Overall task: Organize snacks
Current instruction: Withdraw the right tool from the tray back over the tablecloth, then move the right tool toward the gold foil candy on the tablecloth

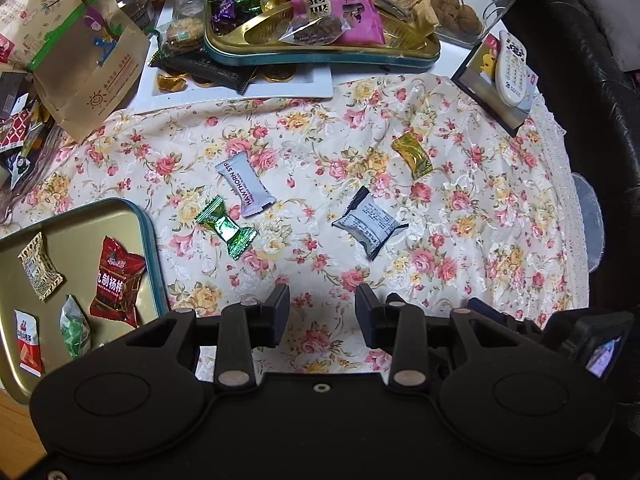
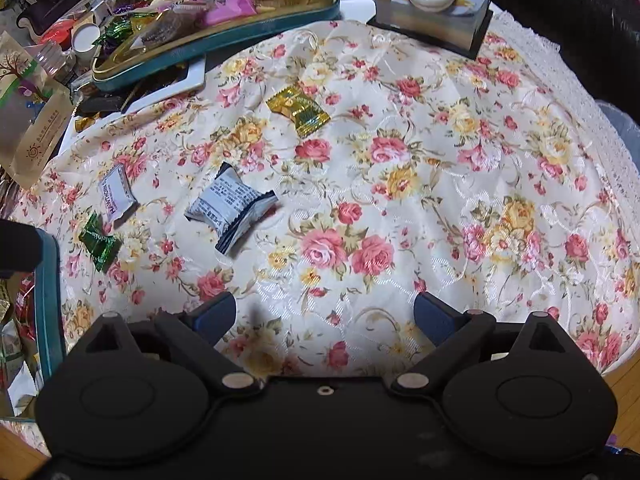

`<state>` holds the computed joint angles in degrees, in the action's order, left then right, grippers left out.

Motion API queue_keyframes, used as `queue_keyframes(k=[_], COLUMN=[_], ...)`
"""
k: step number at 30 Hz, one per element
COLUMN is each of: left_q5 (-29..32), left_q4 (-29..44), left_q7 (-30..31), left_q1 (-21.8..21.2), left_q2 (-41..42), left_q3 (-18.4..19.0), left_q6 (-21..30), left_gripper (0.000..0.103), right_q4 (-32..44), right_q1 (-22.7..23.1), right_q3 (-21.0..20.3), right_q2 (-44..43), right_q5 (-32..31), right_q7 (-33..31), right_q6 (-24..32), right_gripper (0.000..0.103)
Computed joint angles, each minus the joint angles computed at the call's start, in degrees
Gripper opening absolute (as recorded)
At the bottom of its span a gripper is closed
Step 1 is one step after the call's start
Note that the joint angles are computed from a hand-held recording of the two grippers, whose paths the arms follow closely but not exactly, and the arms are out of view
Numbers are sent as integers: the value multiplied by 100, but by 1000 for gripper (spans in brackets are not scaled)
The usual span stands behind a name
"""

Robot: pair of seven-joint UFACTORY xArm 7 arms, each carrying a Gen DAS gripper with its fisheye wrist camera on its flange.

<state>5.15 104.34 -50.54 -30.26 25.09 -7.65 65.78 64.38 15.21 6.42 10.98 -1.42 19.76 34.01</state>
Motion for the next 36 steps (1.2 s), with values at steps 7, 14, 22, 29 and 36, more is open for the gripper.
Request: queue_keyframes(k=[7,14,22,29,36], left_q5=[-56,-37,-41,-201,-184], left_q4=[-281,-502,-596,-761,-1376], left_q7=[-84,-131,-187,-85,-611], left_q1=[75,133,171,286,501], left_q2=[-241,-422,-492,-603,-1127], left_q3=[-6,-30,-50,-73,31], left_q6=[-244,-355,-393,-528,-837], left_gripper=[46,46,46,46,46], right_q4=[125,636,1744,2760,3472], right_q1=[-149,-149,-74,97,10], right_q3=[47,-114,-245,-426,-393], right_q2=[60,284,1030,1894,2415], right_q5=[618,345,-266,-519,-314], right_q7=[-116,210,410,706,506], right_q6=[93,424,404,72,119], right_gripper=[102,103,103,103,103])
